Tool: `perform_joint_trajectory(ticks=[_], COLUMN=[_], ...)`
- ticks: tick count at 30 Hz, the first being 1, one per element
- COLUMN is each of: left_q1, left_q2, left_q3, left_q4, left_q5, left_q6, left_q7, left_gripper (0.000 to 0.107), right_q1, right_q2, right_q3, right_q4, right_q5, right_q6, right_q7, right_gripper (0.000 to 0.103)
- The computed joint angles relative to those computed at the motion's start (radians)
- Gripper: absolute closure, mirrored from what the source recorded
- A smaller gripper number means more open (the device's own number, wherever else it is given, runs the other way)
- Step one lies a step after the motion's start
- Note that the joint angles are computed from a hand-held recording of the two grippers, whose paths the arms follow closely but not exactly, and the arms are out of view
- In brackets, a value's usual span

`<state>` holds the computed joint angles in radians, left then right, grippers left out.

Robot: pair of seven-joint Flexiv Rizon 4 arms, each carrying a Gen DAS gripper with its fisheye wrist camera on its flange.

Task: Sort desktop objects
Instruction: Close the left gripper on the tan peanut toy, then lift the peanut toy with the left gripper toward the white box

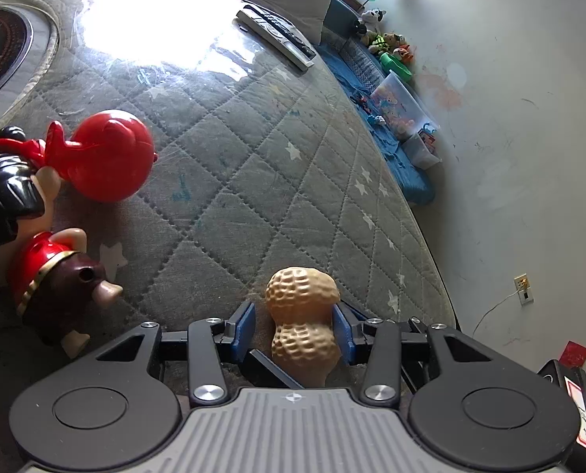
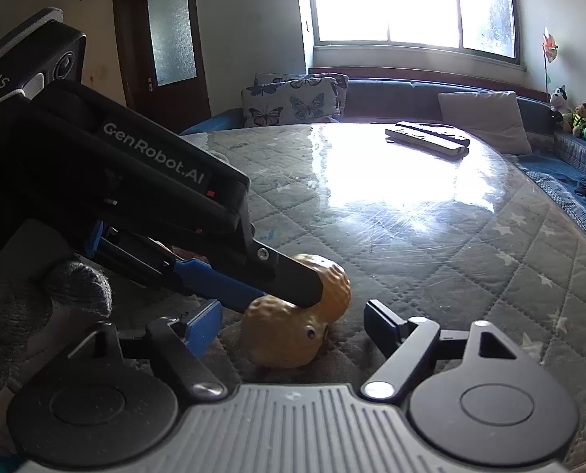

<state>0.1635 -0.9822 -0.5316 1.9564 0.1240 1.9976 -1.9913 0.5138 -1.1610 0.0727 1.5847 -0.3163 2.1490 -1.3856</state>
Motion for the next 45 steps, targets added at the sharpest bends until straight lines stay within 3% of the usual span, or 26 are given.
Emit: perform_joint_trajectory(ticks=[13,20,28,35,39,42,45], left_q1=[0.019,0.015,-0.011,0.005,0.032,0.065,0.126], left_q2=[-0.013,0.028,0.150,0.252,0.289,0.308,0.318], left_q3=[-0.017,0.013,0.134,0.259,0.322,0.360,0.376], left_q4=[0.006,0.056,0.179,0.297,0.351,0.379,0.390], left_q5=[0.028,0.046,0.054,0.066,0.076,0.088,0.125], left_q6=[0.024,0.097,0.260,0.393,0.451,0.475,0.475], left_q7=[0.001,-0.039,-0.148,-0.254,-0.295,-0.317,-0.343], left_gripper=[0.067,0.068,0.068,0.068,0.068,0.068,0.068], right_q1=[0.019,0.051,0.058,0.075,0.056,0.022,-0.004], right_q2=[0.020,0.045,0.067,0.034,-0.025,-0.100,-0.208], right_q3=[-0.009,-0.023,0.013,0.069,0.149,0.268,0.468], right_q4=[0.021,0.035,-0.007,-0.140,-0.267,-0.391,-0.539], right_q5=[0.029,0.048,-0.036,-0.178,-0.320,-0.465,-0.579], right_q6=[-0.010,0.003,-0.013,-0.073,-0.145,-0.237,-0.389], right_q7=[-0.001,-0.032,-0.069,-0.075,-0.042,-0.021,-0.094], right_gripper=[0.047,0.047,0.047,0.047,0.048,0.047,0.048])
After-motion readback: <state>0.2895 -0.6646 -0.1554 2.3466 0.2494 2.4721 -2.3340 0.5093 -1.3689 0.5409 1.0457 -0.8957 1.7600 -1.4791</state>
